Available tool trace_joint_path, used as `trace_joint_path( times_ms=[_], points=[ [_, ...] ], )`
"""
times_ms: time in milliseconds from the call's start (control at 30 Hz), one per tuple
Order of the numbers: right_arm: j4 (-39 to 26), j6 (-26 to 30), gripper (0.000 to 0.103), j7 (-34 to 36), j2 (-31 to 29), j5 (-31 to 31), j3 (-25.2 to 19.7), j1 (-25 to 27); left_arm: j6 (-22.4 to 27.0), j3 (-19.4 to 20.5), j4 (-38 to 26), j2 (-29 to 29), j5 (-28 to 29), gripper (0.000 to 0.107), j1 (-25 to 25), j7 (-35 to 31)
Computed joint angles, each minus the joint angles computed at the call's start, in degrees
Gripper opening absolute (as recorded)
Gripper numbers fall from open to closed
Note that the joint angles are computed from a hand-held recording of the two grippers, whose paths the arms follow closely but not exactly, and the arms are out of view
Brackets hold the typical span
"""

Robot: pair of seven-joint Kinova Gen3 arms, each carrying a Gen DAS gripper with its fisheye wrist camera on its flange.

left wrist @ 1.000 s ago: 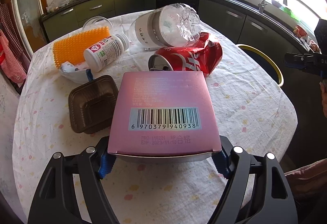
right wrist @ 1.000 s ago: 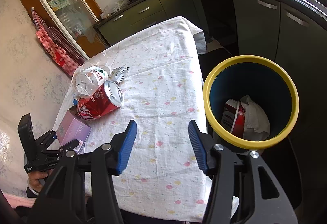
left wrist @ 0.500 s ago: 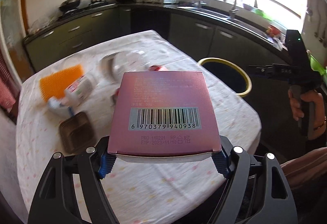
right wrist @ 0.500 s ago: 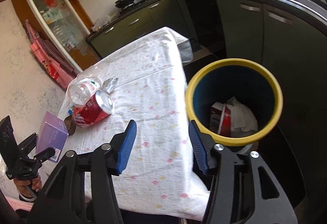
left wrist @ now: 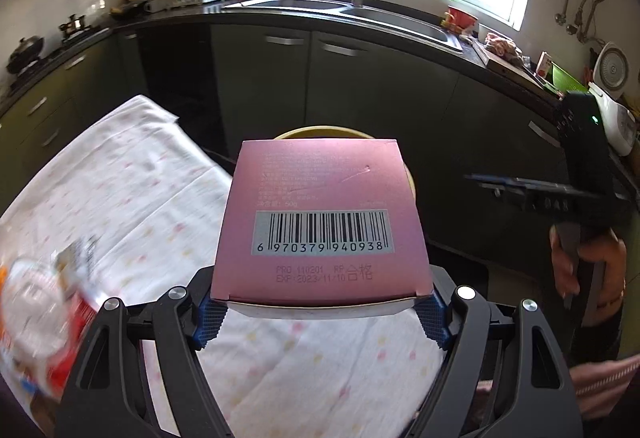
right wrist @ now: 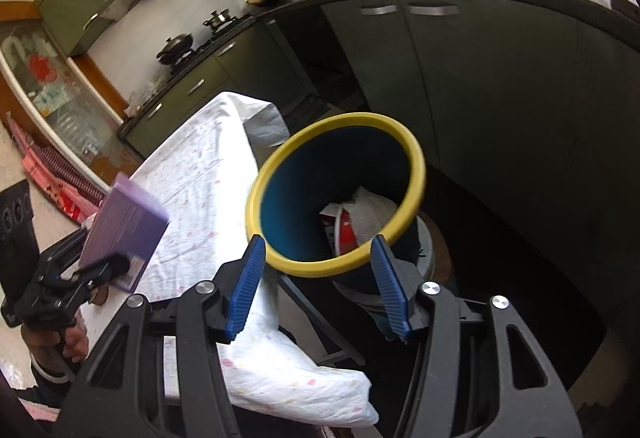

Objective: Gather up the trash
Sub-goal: 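Carry the pink box over the bin and open the left gripper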

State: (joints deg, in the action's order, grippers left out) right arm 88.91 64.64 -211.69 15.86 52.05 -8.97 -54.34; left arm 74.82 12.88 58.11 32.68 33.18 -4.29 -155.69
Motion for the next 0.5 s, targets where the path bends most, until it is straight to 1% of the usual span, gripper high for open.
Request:
trace_joint_path(
  times_ms=[200, 333, 433, 500],
  points=[
    [5.33, -2.09, 0.052, -5.6, -2.07, 0.18, -0.49, 1.06, -1.49, -0.67, -8.03, 6.24, -6.18, 0.077, 10.33, 8.93],
    [7.03, -3.17, 0.053, -7.4, -2.67, 0.0, -1.09, 2.05, -3.85, -0.77, -10.7, 9.04, -9.66, 0.077, 14.64, 12.27],
    [7.34, -3.35, 0.055, -7.99, -2.81, 0.06, -1.38, 2.46, -3.78, -0.89, -13.24, 10.99, -11.62, 0.079, 16.55, 15.3],
    [6.94, -2.92, 0.056, -7.8, -2.63, 0.11, -1.54, 2.5, -4.48, -0.39, -12.7, 10.66, -11.42, 0.084, 16.14, 16.45]
  ],
)
